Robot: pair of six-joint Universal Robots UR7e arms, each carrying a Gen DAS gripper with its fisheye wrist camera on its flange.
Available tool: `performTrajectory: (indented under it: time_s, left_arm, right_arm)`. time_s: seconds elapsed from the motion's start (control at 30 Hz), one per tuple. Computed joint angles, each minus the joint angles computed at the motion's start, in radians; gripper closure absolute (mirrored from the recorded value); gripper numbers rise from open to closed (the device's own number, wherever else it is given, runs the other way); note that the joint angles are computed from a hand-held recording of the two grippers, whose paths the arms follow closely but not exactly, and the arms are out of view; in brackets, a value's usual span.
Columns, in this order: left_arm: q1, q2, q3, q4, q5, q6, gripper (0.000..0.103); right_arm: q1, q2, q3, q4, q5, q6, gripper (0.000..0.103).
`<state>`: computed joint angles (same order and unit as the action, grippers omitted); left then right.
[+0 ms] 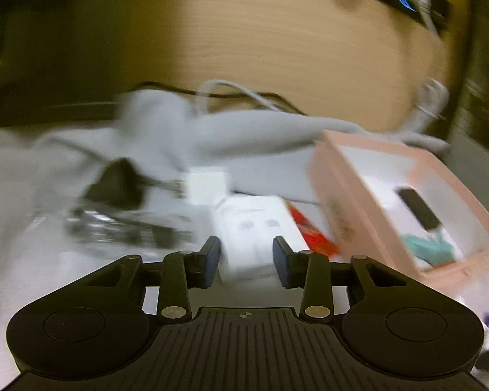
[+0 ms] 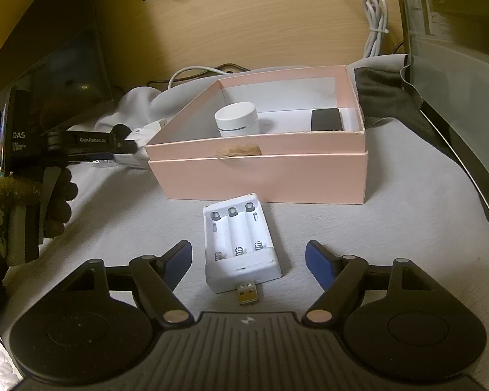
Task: Organize rigid objects
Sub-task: 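Grasp the small white adapter cube with the left tool while the right tool holds the charger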
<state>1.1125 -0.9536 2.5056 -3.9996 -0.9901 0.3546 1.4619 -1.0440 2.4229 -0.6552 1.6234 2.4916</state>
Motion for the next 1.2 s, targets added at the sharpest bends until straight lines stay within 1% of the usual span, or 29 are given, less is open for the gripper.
performTrajectory:
  time_s: [0.03, 0.1, 0.2, 0.27, 0.3, 0.33, 0.47, 0.5, 0.57, 0.63, 0.67, 0.7, 0.73, 0.8, 0.83, 0.9, 0.93, 0.97, 1.0, 1.13, 1.2]
  left_arm:
    - [-0.006, 0.016, -0.001, -0.011, -0.003, 0.013, 0.063]
    - [-0.019, 0.052, -0.011, -0.053, 0.019, 0.029, 0.063]
    - [-0.007, 0.061, -0.041, -0.048, 0.044, -0.033, 0.061]
    - [0.002, 0.059, -0.054, -0.063, 0.066, -0.055, 0.064]
    - [0.008, 0.054, -0.058, -0.062, 0.065, -0.060, 0.064]
    - [0.021, 0.042, -0.064, -0.040, 0.048, -0.070, 0.064]
    - [0.086, -0.034, -0.075, 0.118, -0.114, -0.162, 0.064]
    - [0.092, -0.037, -0.081, 0.140, -0.135, -0.172, 0.058]
    - [0.084, -0.014, -0.091, 0.121, -0.127, -0.144, 0.054]
    - [0.077, 0.000, -0.100, 0.117, -0.115, -0.121, 0.049]
    - [0.075, 0.003, -0.106, 0.124, -0.108, -0.113, 0.048]
    - [0.068, -0.002, -0.104, 0.135, -0.099, -0.111, 0.050]
    - [0.060, -0.015, -0.095, 0.141, -0.092, -0.102, 0.054]
    - [0.054, -0.035, -0.067, 0.087, -0.112, -0.036, 0.054]
    - [0.050, -0.044, -0.052, 0.049, -0.106, 0.005, 0.053]
    - [0.042, -0.044, -0.047, -0.013, -0.049, 0.061, 0.054]
    - [0.047, -0.049, -0.055, -0.018, -0.024, 0.071, 0.055]
    - [0.058, -0.056, -0.068, -0.006, -0.011, 0.068, 0.055]
    - [0.073, -0.066, -0.088, 0.029, -0.016, 0.065, 0.055]
    - [0.113, -0.057, -0.178, 0.148, -0.069, 0.086, 0.054]
    - [0.119, -0.022, -0.233, 0.144, -0.048, 0.067, 0.055]
  right_arm:
    - [0.001, 0.000, 0.000, 0.000, 0.001, 0.000, 0.026]
    - [0.000, 0.000, 0.000, 0.001, 0.000, 0.000, 0.025]
    - [0.000, 0.000, 0.000, 0.001, -0.001, 0.000, 0.025]
    - [-0.001, -0.001, 0.000, 0.002, -0.002, 0.000, 0.025]
    - [-0.001, -0.001, 0.000, 0.002, -0.002, 0.000, 0.025]
    - [-0.001, 0.000, -0.001, 0.002, -0.002, -0.001, 0.025]
    - [0.005, 0.005, -0.005, 0.007, 0.001, -0.003, 0.022]
    - [0.003, 0.006, -0.005, 0.007, -0.001, -0.006, 0.022]
    - [0.002, 0.007, -0.004, 0.006, -0.004, -0.005, 0.022]
    - [-0.003, 0.006, -0.005, 0.009, -0.008, -0.008, 0.022]
    - [-0.003, 0.006, -0.005, 0.008, -0.009, -0.009, 0.022]
    - [-0.004, 0.007, -0.005, 0.008, -0.009, -0.009, 0.022]
    - [-0.004, 0.007, -0.004, 0.007, -0.009, -0.010, 0.022]
    - [-0.005, 0.008, -0.004, 0.005, -0.010, -0.009, 0.022]
    - [-0.007, 0.007, -0.004, 0.007, -0.013, -0.011, 0.022]
    - [-0.009, 0.008, -0.005, 0.010, -0.016, -0.013, 0.020]
    - [-0.009, 0.009, -0.007, 0.014, -0.018, -0.015, 0.020]
    - [-0.010, 0.010, -0.009, 0.017, -0.019, -0.017, 0.019]
    - [-0.010, 0.012, -0.011, 0.022, -0.020, -0.020, 0.017]
    - [-0.002, 0.017, -0.016, 0.026, -0.012, -0.024, 0.016]
    - [-0.005, 0.016, -0.017, 0.028, -0.015, -0.026, 0.016]
